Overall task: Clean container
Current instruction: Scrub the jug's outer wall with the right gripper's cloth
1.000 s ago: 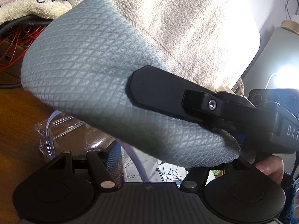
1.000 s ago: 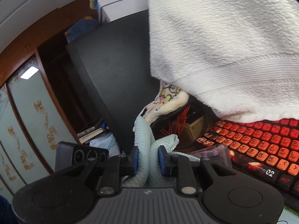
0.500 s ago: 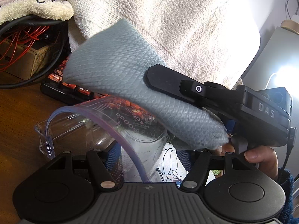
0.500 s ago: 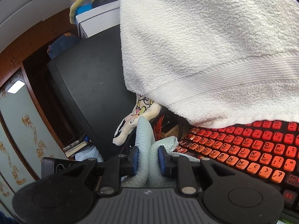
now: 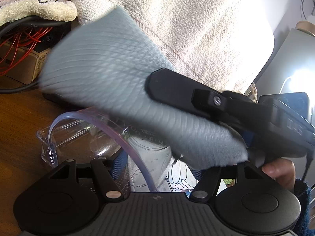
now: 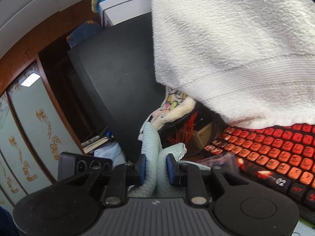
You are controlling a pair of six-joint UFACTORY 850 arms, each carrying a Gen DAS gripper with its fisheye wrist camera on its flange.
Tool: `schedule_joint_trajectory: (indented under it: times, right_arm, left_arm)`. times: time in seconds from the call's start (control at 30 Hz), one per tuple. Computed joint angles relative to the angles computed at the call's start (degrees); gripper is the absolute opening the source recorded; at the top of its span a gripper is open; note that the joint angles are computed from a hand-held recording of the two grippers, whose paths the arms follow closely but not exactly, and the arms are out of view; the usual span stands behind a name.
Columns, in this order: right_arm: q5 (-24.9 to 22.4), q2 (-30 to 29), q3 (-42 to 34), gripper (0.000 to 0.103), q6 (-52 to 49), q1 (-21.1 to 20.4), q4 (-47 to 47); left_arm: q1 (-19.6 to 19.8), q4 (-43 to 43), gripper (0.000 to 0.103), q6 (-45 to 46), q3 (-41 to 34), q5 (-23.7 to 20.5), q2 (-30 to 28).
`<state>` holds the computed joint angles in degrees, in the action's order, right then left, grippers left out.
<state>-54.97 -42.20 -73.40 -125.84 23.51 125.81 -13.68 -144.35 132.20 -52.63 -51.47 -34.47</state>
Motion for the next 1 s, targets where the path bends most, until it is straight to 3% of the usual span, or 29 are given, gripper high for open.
schedule_joint_trajectory:
  times: [0.23, 0.7, 1.0]
  right_arm:
    - [0.94, 0.21, 0.80, 0.021, -0.51, -1.07, 5.36]
    - [-0.75, -0.36, -0.49, 0.021, 1.00, 0.58, -1.86]
    - [0.37, 0.05, 0.46, 0.021, 0.55, -1.03, 3.41]
  left_arm:
    - [0.07, 0.07, 0.065, 0.00, 0.09, -0.06, 0.05]
    - [0.07, 0.03, 0.065, 0.08, 0.26, -0.06, 0.16]
    - [0.05, -0.02, 0.065, 0.13, 0.25, -0.09, 0.10]
